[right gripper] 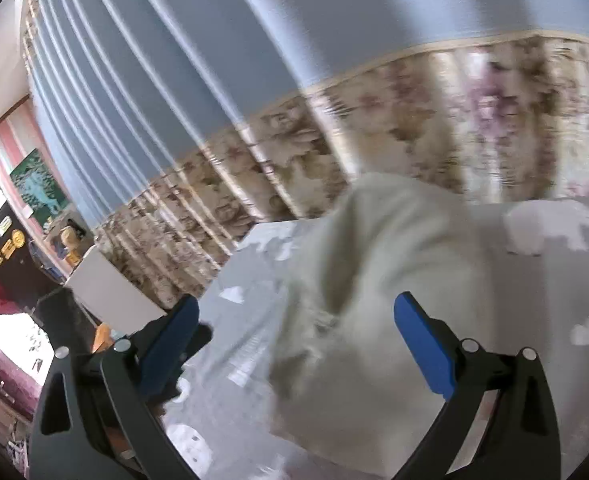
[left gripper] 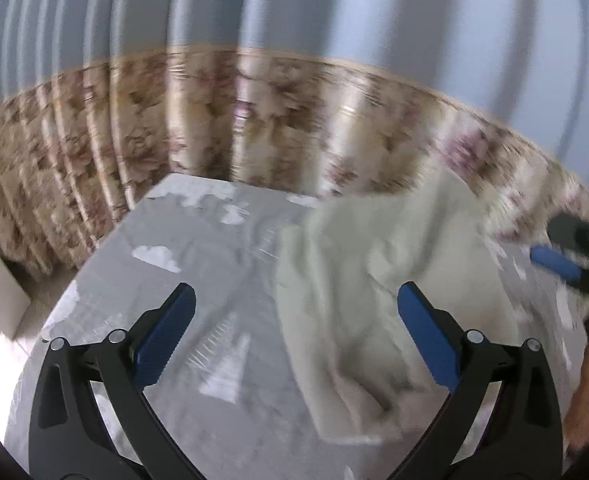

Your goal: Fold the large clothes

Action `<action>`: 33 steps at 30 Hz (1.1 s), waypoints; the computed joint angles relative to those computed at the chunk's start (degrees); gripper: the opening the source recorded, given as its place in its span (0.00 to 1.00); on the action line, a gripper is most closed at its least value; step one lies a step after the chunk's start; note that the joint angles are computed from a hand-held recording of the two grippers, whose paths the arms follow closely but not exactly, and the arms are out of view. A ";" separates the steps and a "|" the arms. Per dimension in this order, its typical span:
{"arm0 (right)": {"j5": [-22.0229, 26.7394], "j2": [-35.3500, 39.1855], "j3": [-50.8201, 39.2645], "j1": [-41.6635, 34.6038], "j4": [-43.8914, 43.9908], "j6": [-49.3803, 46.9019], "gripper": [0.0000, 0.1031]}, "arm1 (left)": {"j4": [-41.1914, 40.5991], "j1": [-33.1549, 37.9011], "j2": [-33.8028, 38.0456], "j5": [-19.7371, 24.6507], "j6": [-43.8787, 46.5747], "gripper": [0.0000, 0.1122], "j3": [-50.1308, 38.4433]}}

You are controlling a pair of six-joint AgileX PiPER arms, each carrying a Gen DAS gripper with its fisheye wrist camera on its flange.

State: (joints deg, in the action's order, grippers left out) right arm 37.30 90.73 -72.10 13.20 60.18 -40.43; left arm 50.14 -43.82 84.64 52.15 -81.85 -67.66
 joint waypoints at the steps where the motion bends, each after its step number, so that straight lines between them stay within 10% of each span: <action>1: -0.14 -1.15 1.97 -1.97 -0.48 -0.11 0.95 | 0.15 -1.52 0.78 0.42 -0.90 0.89 -0.16; 8: 3.83 -3.19 10.50 -12.23 3.28 -7.30 0.95 | -0.67 -6.19 9.99 -5.08 -4.77 0.83 -1.38; 10: 4.22 -3.55 12.28 -13.68 3.57 -8.21 0.95 | -4.54 -4.48 12.99 -9.21 -1.27 0.62 -2.35; 12: 3.71 -4.12 14.27 -13.97 3.35 -9.36 0.95 | -8.12 -3.30 14.49 -12.42 2.05 0.18 -2.74; 14: 2.84 -5.34 16.04 -13.65 2.16 -10.28 0.95 | -6.62 -4.13 15.20 -12.25 1.89 0.06 -2.99; 22: -11.72 -5.26 17.23 -1.68 -16.79 1.34 0.95 | 1.21 -8.56 8.20 2.52 -1.43 0.04 -1.32; 31: -20.31 5.58 15.13 6.24 -37.05 19.38 0.97 | -1.34 -1.10 13.92 -4.65 0.30 0.11 4.22; 33: -19.06 4.43 14.78 5.87 -37.23 19.97 0.97 | -1.70 -1.14 12.78 -4.12 0.19 0.26 4.31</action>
